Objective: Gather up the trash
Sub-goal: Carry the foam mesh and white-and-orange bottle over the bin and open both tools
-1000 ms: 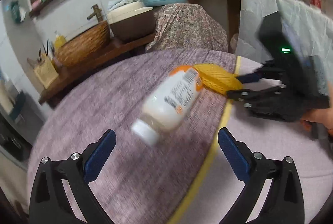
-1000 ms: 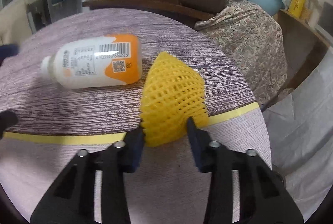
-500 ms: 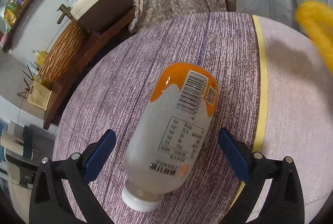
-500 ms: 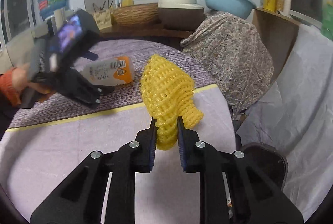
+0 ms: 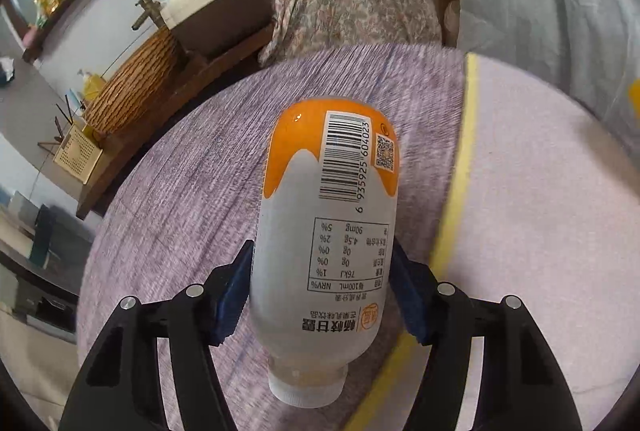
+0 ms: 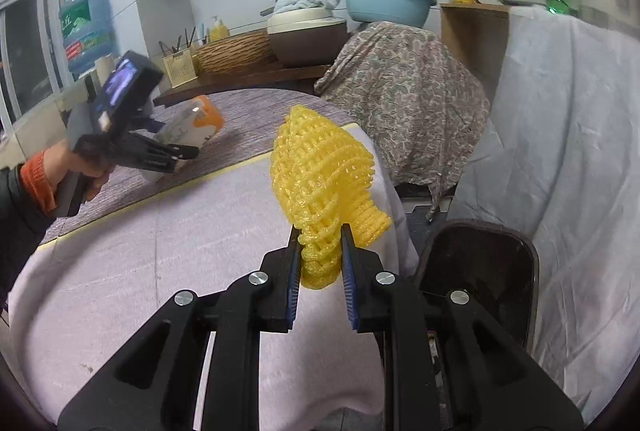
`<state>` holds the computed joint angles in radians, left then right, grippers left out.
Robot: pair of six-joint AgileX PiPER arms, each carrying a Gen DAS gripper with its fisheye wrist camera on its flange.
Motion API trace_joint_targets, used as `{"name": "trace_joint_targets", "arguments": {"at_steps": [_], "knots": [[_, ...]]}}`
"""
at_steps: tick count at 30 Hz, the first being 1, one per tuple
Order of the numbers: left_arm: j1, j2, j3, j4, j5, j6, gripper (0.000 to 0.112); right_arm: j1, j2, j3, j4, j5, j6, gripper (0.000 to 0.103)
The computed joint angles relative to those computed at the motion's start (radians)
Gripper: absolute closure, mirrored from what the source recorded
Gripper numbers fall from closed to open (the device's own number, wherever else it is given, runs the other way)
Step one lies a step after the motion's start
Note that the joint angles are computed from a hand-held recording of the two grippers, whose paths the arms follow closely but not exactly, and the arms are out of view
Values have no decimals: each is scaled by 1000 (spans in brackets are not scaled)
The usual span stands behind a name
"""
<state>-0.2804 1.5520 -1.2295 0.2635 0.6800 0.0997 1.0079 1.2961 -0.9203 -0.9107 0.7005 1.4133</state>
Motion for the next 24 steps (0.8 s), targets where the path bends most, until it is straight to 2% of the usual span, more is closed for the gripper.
{"name": "trace_joint_targets", "arguments": {"at_steps": [3,7,12,15,17,19,20,22,24], "knots": [[3,-131,102,-159,-44,50,49,43,-91,95,-53,33,122,84],[-72,-277,216,-260,-85,-2,49,111,-195,192,-95,128,244,84],[-335,-391,304,-46,-139,-376,49,241,-334,314,-115,270,403,84],[-464,-381,297,25,-148,-506,49,312,-392,362,-113,361,466,84],[-534,-357,284,81,-153,-589,49,326,-425,387,-104,388,481,84],[-580,-324,269,79,-170,-626,49,296,-448,414,-97,372,482,84],[-597,-301,259,62,-186,-634,49,247,-445,428,-91,336,461,84],[-622,-270,249,45,-211,-653,49,110,-427,455,-76,218,399,84],[-669,-231,229,97,-219,-735,49,-48,-379,486,-79,68,354,84]]}}
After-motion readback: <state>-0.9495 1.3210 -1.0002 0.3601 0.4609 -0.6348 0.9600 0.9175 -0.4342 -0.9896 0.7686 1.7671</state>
